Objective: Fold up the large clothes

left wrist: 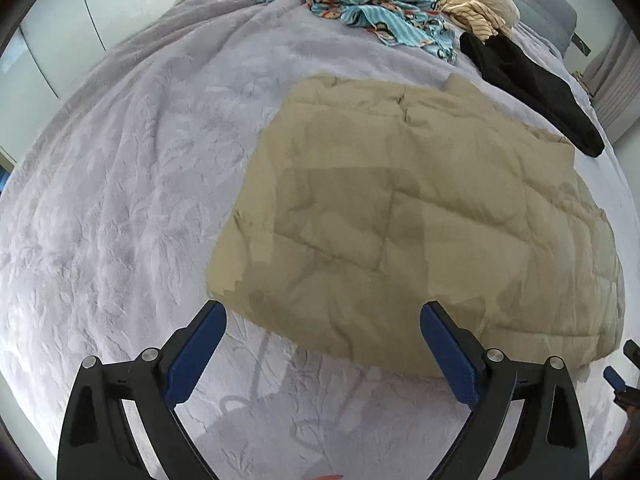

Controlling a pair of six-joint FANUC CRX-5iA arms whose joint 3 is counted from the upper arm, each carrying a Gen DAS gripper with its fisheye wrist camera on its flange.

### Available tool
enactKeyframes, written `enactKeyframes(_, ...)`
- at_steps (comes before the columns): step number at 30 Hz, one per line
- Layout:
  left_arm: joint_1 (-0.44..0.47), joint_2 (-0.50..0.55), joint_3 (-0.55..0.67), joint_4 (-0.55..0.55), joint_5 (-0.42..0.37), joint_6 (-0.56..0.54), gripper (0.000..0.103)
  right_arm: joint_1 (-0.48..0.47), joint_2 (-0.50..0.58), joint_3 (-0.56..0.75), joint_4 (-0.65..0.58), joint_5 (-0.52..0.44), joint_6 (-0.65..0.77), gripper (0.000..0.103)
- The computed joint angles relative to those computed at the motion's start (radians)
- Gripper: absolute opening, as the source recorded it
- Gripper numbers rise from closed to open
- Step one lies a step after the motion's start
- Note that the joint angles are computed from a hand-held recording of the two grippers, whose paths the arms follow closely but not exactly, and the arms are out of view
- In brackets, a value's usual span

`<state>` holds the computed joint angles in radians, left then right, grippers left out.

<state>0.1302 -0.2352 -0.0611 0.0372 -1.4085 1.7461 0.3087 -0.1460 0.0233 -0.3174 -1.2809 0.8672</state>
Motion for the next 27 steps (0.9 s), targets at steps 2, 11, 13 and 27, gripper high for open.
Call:
enactKeyframes(2,-0.004,0.000,-0.005,-0.008,-0.006,0.001,0.098,0.001,-0.007,-0.014,-0.013,0.008,0.005,0.089)
enactKeyframes(11,-0.007,-0.014,-0.069,-0.009,0.010,0.015,0.098,0.001,-0.019,-0.092,-0.071,0.086,-0.018,0.090)
enactKeyframes(13,-0.002,-0.017,-0.083,-0.004,0.018,0.018,0.103,-0.005,-0.018,-0.104,-0.096,0.104,-0.020,0.090)
enactKeyframes(27,0.227,-0.105,-0.307,0.374,0.136,-0.099,0.103,-0.065,0.004,-0.150,-0.241,0.332,-0.088,0.090)
